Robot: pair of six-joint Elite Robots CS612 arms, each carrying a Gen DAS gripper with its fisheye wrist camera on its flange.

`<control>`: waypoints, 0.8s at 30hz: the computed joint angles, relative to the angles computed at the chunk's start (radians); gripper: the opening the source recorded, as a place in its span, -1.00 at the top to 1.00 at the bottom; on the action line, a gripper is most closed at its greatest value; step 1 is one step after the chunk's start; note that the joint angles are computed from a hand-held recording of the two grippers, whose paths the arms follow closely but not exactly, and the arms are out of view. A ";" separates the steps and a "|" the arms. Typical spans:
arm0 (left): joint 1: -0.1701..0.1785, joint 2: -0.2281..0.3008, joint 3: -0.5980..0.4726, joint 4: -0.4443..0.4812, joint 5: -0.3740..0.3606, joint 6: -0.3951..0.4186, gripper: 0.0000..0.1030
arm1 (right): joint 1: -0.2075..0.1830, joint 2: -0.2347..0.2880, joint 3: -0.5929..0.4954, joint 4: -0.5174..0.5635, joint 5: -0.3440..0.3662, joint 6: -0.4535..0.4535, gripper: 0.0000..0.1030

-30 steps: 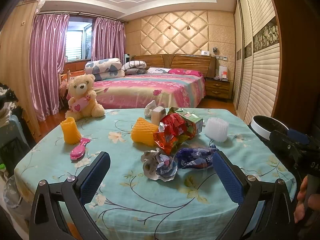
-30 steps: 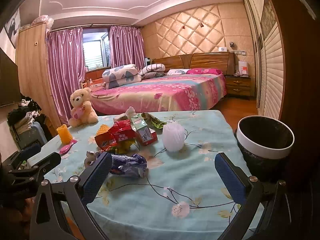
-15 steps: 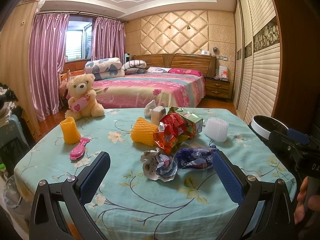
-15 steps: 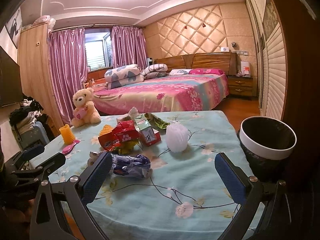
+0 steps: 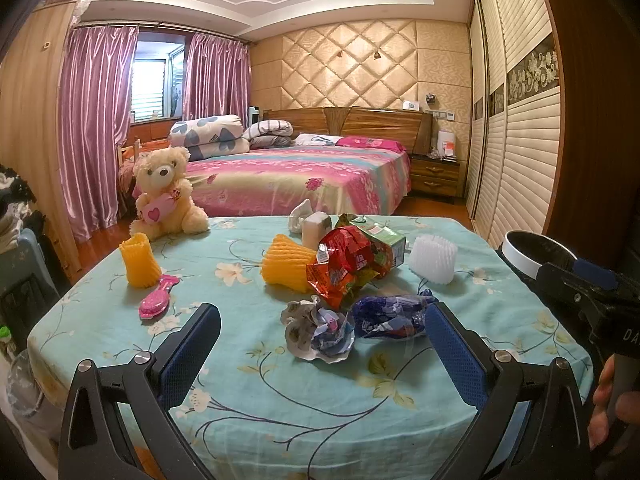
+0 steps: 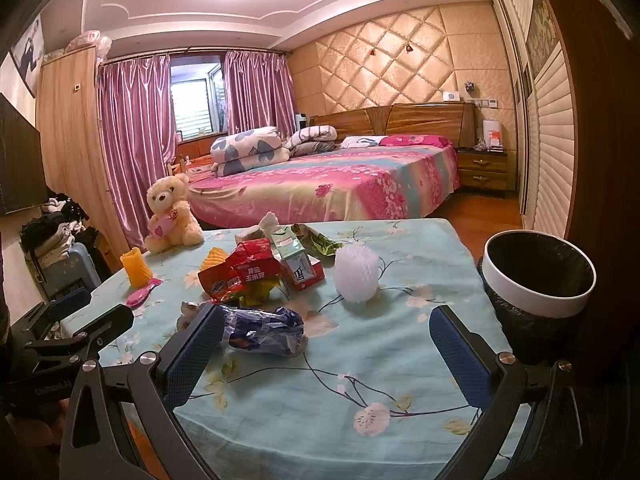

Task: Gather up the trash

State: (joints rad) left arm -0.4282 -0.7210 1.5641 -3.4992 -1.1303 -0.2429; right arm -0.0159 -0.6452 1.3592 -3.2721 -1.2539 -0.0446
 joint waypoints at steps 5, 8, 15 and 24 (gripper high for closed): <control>0.001 0.000 0.001 -0.001 -0.004 0.000 -0.99 | 0.001 0.002 -0.003 0.002 0.000 0.000 -1.00; 0.000 0.000 0.001 0.000 -0.003 0.001 -0.99 | 0.000 0.001 -0.002 0.003 0.001 -0.001 -1.00; 0.002 0.002 -0.001 0.000 -0.008 0.001 -0.99 | 0.002 0.004 -0.004 0.014 0.007 0.006 -1.00; 0.014 0.009 -0.009 0.016 -0.019 -0.012 -0.99 | -0.001 0.008 -0.015 0.056 0.030 0.005 -1.00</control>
State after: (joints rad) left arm -0.4145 -0.7118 1.5556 -3.4828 -1.1489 -0.2551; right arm -0.0164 -0.6369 1.3438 -3.2165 -1.2237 -0.0396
